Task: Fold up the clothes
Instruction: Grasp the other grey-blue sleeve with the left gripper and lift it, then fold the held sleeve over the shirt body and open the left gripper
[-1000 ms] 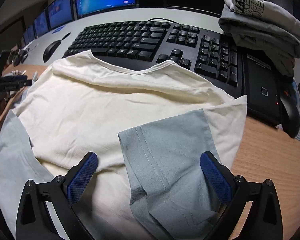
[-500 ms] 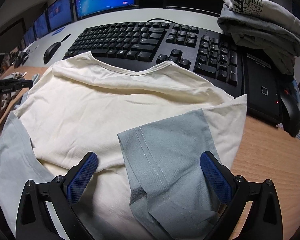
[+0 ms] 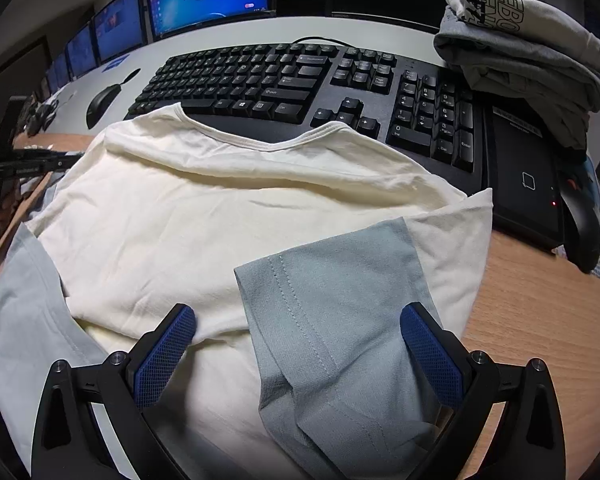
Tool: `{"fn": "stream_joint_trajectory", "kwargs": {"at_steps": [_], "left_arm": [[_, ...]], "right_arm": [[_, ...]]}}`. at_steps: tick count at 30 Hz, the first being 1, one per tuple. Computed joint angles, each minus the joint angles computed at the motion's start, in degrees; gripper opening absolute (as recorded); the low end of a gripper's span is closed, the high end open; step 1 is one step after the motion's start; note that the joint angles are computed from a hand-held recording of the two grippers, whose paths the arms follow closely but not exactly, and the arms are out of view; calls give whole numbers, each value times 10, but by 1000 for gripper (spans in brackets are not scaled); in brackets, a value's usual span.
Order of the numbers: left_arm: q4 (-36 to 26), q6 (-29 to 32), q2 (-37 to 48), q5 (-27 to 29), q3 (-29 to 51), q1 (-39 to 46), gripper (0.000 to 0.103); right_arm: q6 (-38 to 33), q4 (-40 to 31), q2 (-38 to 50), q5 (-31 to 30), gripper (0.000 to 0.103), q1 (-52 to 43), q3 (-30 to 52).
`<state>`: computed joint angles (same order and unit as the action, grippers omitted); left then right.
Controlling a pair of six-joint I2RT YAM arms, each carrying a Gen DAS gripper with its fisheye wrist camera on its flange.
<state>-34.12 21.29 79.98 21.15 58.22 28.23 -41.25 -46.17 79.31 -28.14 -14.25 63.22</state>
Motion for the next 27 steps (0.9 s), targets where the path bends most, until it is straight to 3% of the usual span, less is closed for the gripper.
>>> {"fn": "stream_joint_trajectory", "kwargs": {"at_steps": [2, 7, 8, 13, 17, 21, 22, 23, 27], "left_arm": [[-12, -5, -6, -1, 3, 1, 6], [-68, -21, -63, -30, 22, -35, 6], [-88, -35, -68, -57, 38, -55, 5], [-176, -91, -74, -94, 112, -166, 6], [-220, -179, -27, -173, 154, -295, 6], [-257, -261, 38, -191, 191, -408, 18], [-258, -271, 34, -156, 187, -422, 34], [-255, -270, 21, -135, 177, -437, 43], [-232, -293, -83, -234, 130, -504, 43]], "right_arm": [[4, 7, -7, 12, 103, 7, -7], [9, 19, -12, 30, 103, 17, -14], [10, 18, -11, 28, 103, 16, -12], [14, 22, -13, 33, 103, 19, -15], [17, 22, -13, 32, 103, 18, -15], [18, 24, -15, 36, 103, 20, -17], [18, 25, -15, 36, 103, 20, -17], [18, 25, -15, 36, 103, 20, -17], [20, 24, -18, 37, 103, 20, -18]]}}
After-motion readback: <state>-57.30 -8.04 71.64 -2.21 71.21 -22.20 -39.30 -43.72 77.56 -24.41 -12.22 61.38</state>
